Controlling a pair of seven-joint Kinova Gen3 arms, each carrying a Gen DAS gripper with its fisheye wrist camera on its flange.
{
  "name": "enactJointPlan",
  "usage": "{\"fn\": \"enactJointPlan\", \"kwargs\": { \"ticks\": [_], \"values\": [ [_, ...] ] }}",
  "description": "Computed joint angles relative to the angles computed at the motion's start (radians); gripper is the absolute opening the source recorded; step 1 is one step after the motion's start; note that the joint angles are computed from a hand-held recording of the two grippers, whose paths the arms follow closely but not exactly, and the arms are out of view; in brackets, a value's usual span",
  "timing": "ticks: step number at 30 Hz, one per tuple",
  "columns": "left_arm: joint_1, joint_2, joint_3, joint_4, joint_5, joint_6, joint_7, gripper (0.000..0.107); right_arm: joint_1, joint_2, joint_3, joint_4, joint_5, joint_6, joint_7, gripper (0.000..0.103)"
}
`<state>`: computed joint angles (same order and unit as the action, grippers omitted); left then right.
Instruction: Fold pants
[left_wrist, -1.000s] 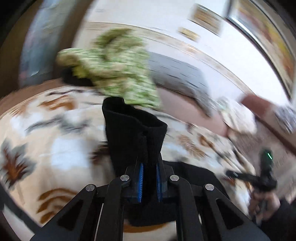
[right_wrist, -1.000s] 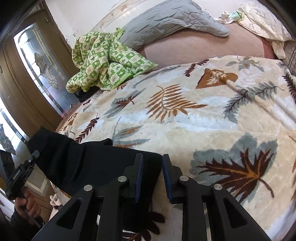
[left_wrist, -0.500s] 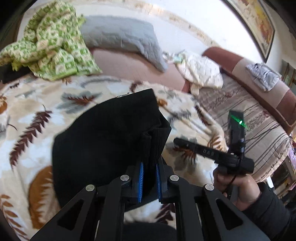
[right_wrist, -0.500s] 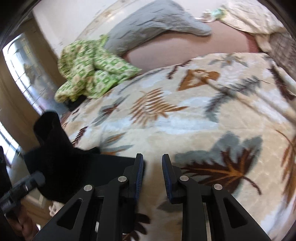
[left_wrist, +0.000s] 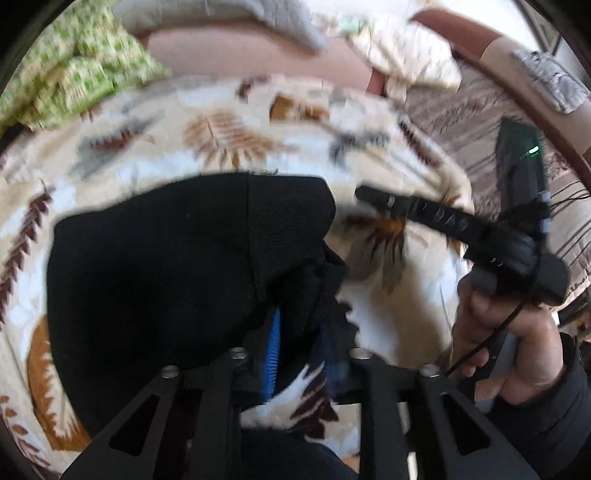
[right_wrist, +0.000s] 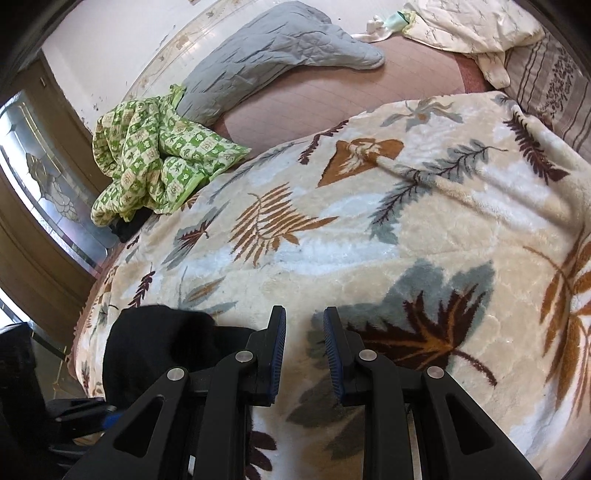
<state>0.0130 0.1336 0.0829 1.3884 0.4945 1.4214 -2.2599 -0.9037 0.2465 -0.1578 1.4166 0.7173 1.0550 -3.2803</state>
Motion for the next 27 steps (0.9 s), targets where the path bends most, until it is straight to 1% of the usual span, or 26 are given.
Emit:
{"fn": "enactJointPlan", "kwargs": {
  "ticks": [2,3,4,6,7,8,10,11,12,13,14,15,16,17,18,21,22,23,24,26,27],
  "values": [
    [0.027,0.019,-0.028,-0.032,0.022,0.027,-0.006,0.034,-0.012,-0.007,0.009,0.021,0.025,-0.014,-0.018,0.023],
    [0.018,0.025,-0.038,-0.037,0.057,0.048,-0.032,0.042,-0.003,-0.009,-0.005,0.025,0.035,-0.014,-0.027,0.023],
    [-0.009,0.037,-0.036,-0.046,0.097,0.084,-0.056,0.044,0.012,-0.009,-0.030,0.025,0.052,-0.002,-0.032,0.023],
    [-0.102,0.050,-0.007,-0.056,0.179,0.151,-0.084,0.044,0.022,-0.009,-0.051,0.013,0.061,0.026,-0.022,0.023],
    [-0.148,0.051,-0.002,-0.062,0.219,0.183,-0.104,0.044,0.005,-0.011,-0.039,0.005,0.066,0.038,-0.012,0.023],
    [-0.194,0.046,-0.007,-0.059,0.260,0.201,-0.136,0.044,-0.023,-0.013,-0.010,0.000,0.063,0.041,0.002,0.023],
    [-0.287,0.021,-0.036,-0.023,0.341,0.195,-0.216,0.045,-0.068,-0.015,0.034,-0.032,0.032,0.058,0.072,0.023],
    [-0.319,0.012,-0.065,-0.009,0.369,0.179,-0.246,0.045,-0.069,-0.018,0.032,-0.041,0.025,0.055,0.110,0.023],
    [-0.353,0.013,-0.075,0.004,0.391,0.172,-0.259,0.043,-0.064,-0.023,0.012,-0.047,0.034,0.039,0.150,0.023],
    [-0.374,0.032,-0.101,0.003,0.415,0.179,-0.256,0.041,-0.044,-0.029,-0.027,-0.041,0.055,0.008,0.191,0.023],
    [-0.376,0.058,-0.132,-0.007,0.422,0.192,-0.236,0.036,-0.027,-0.032,-0.073,-0.034,0.087,-0.033,0.231,0.023],
    [-0.380,0.091,-0.144,-0.026,0.413,0.213,-0.206,0.018,-0.001,-0.029,-0.120,-0.033,0.106,-0.066,0.272,0.023],
    [-0.385,0.106,-0.138,-0.033,0.398,0.218,-0.193,0.011,0.011,-0.016,-0.166,-0.050,0.121,-0.082,0.313,0.022],
    [-0.396,0.113,-0.120,-0.022,0.382,0.206,-0.191,0.011,0.026,0.004,-0.212,-0.076,0.121,-0.083,0.353,0.017],
    [-0.398,0.118,-0.112,-0.012,0.371,0.197,-0.195,0.011,0.047,0.030,-0.258,-0.102,0.107,-0.067,0.394,0.016],
    [-0.376,0.136,-0.091,0.020,0.325,0.148,-0.166,0.010,0.160,0.138,-0.397,-0.202,-0.006,0.047,0.516,0.016],
    [-0.365,0.149,-0.084,0.024,0.309,0.138,-0.154,0.004,0.196,0.165,-0.428,-0.216,-0.046,0.085,0.547,0.016],
    [-0.354,0.160,-0.081,0.027,0.300,0.125,-0.140,0.004,0.216,0.173,-0.441,-0.247,-0.080,0.107,0.562,0.016],
    [-0.358,0.166,-0.071,0.029,0.308,0.116,-0.131,0.004,0.226,0.170,-0.436,-0.261,-0.111,0.113,0.572,0.016],
    [-0.350,0.179,-0.059,0.001,0.300,0.117,-0.101,0.004,0.212,0.155,-0.389,-0.243,-0.149,0.084,0.585,0.016],
    [-0.342,0.184,-0.053,-0.019,0.290,0.115,-0.087,0.004,0.207,0.141,-0.361,-0.222,-0.175,0.049,0.601,0.017]
  ]
}}
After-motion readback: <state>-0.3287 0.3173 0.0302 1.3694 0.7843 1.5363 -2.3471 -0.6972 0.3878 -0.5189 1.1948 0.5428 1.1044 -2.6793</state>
